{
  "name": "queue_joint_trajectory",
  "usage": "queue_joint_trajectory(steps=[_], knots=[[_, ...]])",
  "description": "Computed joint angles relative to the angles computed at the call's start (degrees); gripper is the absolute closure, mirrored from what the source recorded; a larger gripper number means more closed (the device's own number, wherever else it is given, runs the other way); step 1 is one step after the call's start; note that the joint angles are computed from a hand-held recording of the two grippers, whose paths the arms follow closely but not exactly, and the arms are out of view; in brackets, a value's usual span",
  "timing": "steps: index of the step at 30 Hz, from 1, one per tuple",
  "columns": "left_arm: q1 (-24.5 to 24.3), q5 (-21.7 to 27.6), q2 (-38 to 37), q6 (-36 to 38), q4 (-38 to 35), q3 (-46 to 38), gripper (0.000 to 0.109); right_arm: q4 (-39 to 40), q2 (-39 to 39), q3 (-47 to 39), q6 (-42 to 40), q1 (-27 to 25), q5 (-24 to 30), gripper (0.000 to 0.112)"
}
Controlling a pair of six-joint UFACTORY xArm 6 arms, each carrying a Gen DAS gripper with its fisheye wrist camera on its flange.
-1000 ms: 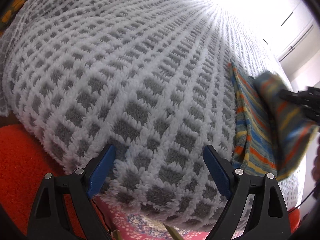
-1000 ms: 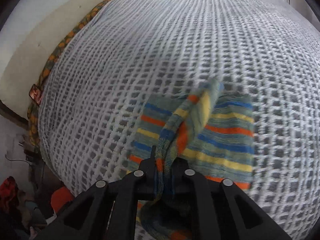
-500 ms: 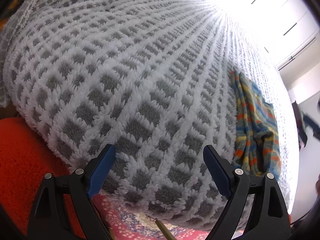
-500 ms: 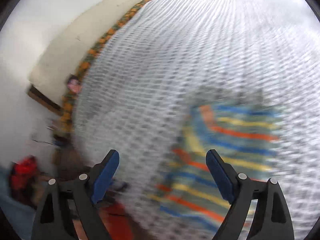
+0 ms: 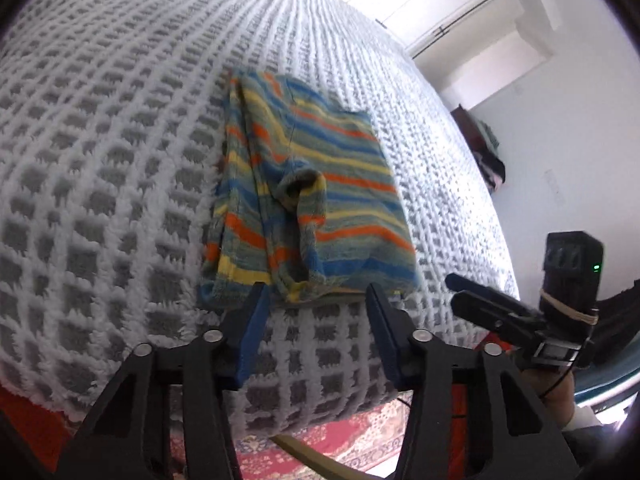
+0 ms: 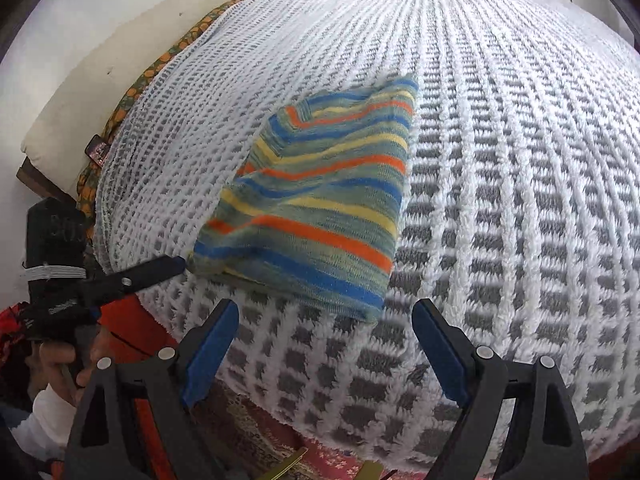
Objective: Fold small clothes
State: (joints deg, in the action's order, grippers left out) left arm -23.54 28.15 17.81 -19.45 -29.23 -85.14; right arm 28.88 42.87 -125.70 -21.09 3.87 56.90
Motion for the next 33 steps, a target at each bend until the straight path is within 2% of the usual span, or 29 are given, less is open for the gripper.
queue_joint_trajectory(steps=[6,9,12,14,15,20,22,24,26,27,28,29,31,33], knots=[[0.93,6.53,5.09,-7.87,7.95,-7.89,0.065,4.4,-1.22,1.89,-2.96,-0.64,-2.14,0.024],[1.72,9.16,7.59,-8.89,6.87,-11.36,0.053,5.07,-1.12,1.96,-2.23,-0.76,-1.76,0.024],[2.11,11.66,11.32,-8.15,4.66,-16.66,0.054,5.67,-1.81,3.07,-2.53,-1.31,-2.54,0.024],[2.19,13.18,13.35,-6.25,1.66,-19.46,0.101,6.12,-2.24,3.82,-2.38,-1.46,-3.44,0.024],[2.17,13.9,14.05,-6.54,1.51,-20.74,0.102,6.31,-2.27,3.83,-2.22,-1.62,-3.56,0.024],[1.16,10.64,10.0,-11.33,12.53,-19.25,0.102,6.81,-3.4,5.29,-2.82,-1.85,-5.05,0.024],[1.86,13.39,10.48,-14.39,15.46,-19.89,0.102,6.89,-3.24,5.08,-2.99,-1.91,-4.64,0.024],[2.7,16.74,11.53,-14.55,13.86,-19.86,0.102,6.93,-2.57,4.27,-2.65,-1.97,-3.63,0.024],[2.85,17.63,11.9,-11.79,10.61,-19.55,0.098,6.62,-1.9,3.48,-2.47,-1.94,-2.64,0.024],[2.5,16.28,11.62,-11.5,10.44,-19.12,0.095,6.32,-1.63,3.06,-2.4,-1.89,-2.16,0.024],[2.17,15.0,10.91,-11.37,10.08,-18.16,0.089,6.25,-1.58,2.96,-2.53,-1.84,-1.97,0.024],[1.95,13.5,10.3,-10.93,9.16,-17.33,0.072,6.23,-1.92,3.43,-2.88,-1.75,-2.24,0.024],[1.46,9.91,8.8,-10.89,7.8,-14.96,0.055,5.39,-2.4,4.06,-3.56,-1.4,-3.0,0.024],[1.6,10.19,9.51,-11.46,8.16,-15.93,0.055,3.76,-2.21,3.73,-4.32,-0.9,-3.31,0.025]])
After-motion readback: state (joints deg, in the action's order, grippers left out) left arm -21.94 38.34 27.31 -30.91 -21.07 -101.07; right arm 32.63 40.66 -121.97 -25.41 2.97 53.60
